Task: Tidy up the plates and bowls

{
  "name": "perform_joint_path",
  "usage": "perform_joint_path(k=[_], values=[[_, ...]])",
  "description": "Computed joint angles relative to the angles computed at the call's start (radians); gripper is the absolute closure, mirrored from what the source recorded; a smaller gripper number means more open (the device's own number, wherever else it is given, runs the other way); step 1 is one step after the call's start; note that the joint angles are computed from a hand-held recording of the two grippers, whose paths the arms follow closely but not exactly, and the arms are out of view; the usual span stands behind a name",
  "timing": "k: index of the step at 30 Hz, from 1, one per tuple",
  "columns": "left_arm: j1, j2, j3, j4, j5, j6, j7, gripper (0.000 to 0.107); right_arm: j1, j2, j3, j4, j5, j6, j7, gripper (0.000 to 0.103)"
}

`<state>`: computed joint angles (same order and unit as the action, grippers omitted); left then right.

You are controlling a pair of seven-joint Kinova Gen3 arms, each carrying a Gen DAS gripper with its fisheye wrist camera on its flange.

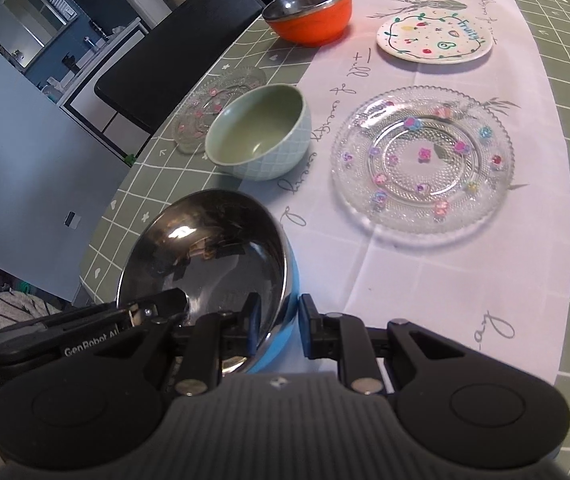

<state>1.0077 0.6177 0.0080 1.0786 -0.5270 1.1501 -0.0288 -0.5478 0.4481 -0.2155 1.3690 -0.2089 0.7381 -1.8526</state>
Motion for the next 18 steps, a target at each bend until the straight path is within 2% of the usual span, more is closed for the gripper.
perform_joint_path(k=[5, 7, 8, 10, 11, 12, 13, 15, 18], values=[[-0.003, -0.007, 0.002, 0.022, -0.007, -0.016, -0.005, 0.089, -0.009, 0.001, 0.003, -0.001, 0.011, -0.01, -0.003, 0.085], [0.005, 0.0, -0.001, 0.011, -0.022, -0.002, -0.02, 0.089, -0.01, 0.002, 0.0, -0.003, 0.011, -0.013, 0.002, 0.08], [0.021, 0.011, -0.01, -0.007, -0.043, 0.022, -0.023, 0.086, -0.013, 0.001, -0.001, -0.003, 0.014, -0.013, 0.005, 0.079], [0.055, 0.047, -0.028, -0.066, -0.089, 0.098, -0.047, 0.073, -0.03, -0.005, 0.006, 0.001, 0.037, -0.02, 0.008, 0.072], [0.073, 0.065, -0.038, -0.094, -0.112, 0.133, -0.057, 0.061, -0.044, -0.009, 0.013, 0.005, 0.057, -0.027, 0.005, 0.068], [0.084, 0.077, -0.046, -0.112, -0.129, 0.153, -0.065, 0.051, -0.065, -0.015, 0.025, 0.01, 0.087, -0.033, -0.003, 0.059], [0.09, 0.082, -0.05, -0.119, -0.139, 0.161, -0.069, 0.049, -0.085, -0.018, 0.037, 0.01, 0.115, -0.032, -0.017, 0.049], [0.092, 0.083, -0.051, -0.12, -0.146, 0.157, -0.076, 0.043, -0.113, -0.022, 0.053, 0.012, 0.168, -0.035, -0.034, 0.037], [0.096, 0.092, -0.055, -0.134, -0.154, 0.162, -0.08, 0.039, -0.131, -0.034, 0.058, 0.025, 0.212, -0.045, -0.047, 0.034]])
